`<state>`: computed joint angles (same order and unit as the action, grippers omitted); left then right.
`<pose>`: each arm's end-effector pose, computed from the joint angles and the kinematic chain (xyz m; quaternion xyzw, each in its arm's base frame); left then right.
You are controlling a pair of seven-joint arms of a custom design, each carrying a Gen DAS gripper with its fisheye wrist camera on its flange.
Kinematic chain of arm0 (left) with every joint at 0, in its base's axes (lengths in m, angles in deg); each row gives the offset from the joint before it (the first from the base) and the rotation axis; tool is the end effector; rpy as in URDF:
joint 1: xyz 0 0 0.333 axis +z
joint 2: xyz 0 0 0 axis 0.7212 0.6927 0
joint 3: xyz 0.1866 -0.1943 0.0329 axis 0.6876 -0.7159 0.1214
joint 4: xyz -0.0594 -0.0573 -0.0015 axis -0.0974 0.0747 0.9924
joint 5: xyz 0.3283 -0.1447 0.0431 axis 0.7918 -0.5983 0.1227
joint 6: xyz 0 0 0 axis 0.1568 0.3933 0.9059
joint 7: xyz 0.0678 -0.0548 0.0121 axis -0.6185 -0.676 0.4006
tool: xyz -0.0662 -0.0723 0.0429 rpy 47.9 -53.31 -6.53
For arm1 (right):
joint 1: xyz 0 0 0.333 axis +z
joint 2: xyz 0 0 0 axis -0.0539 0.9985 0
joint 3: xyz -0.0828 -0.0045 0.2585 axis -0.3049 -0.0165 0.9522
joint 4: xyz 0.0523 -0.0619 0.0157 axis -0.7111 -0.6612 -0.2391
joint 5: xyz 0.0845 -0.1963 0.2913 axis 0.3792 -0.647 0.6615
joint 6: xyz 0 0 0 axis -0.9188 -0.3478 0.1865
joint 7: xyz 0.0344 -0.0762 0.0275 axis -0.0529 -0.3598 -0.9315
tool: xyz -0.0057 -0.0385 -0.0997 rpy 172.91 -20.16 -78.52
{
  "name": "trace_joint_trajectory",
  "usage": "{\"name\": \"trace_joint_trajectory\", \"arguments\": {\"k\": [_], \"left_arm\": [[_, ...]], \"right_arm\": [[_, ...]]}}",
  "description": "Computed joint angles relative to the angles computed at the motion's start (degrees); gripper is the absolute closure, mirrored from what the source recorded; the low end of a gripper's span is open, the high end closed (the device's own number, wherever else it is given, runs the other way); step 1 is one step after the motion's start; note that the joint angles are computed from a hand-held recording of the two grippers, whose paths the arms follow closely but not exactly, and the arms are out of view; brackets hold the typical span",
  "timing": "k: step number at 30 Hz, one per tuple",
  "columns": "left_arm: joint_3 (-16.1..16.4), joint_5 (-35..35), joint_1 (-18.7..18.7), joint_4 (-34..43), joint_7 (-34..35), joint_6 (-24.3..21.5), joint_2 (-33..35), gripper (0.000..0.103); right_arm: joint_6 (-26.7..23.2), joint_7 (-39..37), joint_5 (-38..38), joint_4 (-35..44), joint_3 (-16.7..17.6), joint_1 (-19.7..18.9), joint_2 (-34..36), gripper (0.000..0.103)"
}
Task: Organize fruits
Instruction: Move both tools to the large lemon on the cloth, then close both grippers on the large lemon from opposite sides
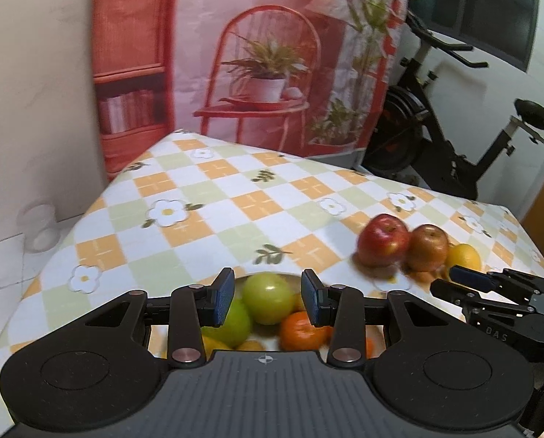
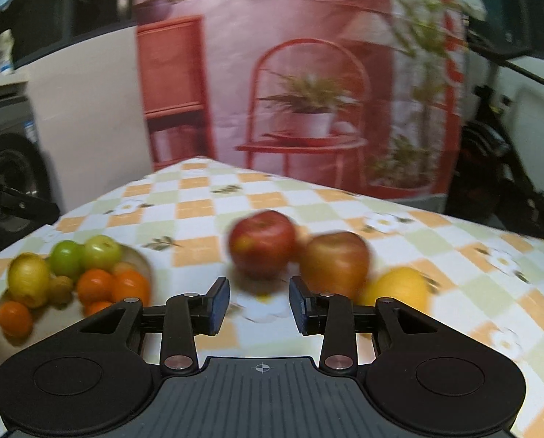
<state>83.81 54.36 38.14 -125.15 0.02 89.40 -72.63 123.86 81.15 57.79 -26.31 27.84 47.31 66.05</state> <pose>0.5692 -0.1734 0.4344 -0.6109 0.6634 -0.3526 0.2496 0.6099 0.3547 0.3269 -0.6750 0.5293 -0.2768 0.4332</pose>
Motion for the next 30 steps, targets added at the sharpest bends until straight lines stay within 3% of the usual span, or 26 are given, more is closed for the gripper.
{"name": "trace_joint_trajectory", "arguments": {"k": [4,9,15,21,30], "left_arm": [[-2.7,-3.1,0.3,3.1,4.0,-0.8,2.4,0.061],[-4.8,-6.2,-0.6,8.2,8.8,-1.9,6.0,0.061],[-8.5,-11.3,-0.8,17.4,16.2,-5.3,12.5,0.061],[-11.3,-16.6,-2.3,29.0,24.0,-10.8,20.5,0.061],[-13.6,-23.4,-6.5,51.3,34.3,-22.3,35.0,0.061]], "right_arm": [[3.0,-1.7,2.5,-7.0,-0.7,0.5,-3.1,0.069],[4.8,-5.4,6.3,-10.2,-0.3,-0.1,-4.5,0.064],[5.7,-10.0,8.1,-9.6,3.8,-4.6,-4.7,0.054],[4.8,-13.1,6.1,-7.9,11.8,-12.6,-5.1,0.05],[0.3,-12.0,0.9,-3.3,15.0,-16.9,-2.8,0.046]]}}
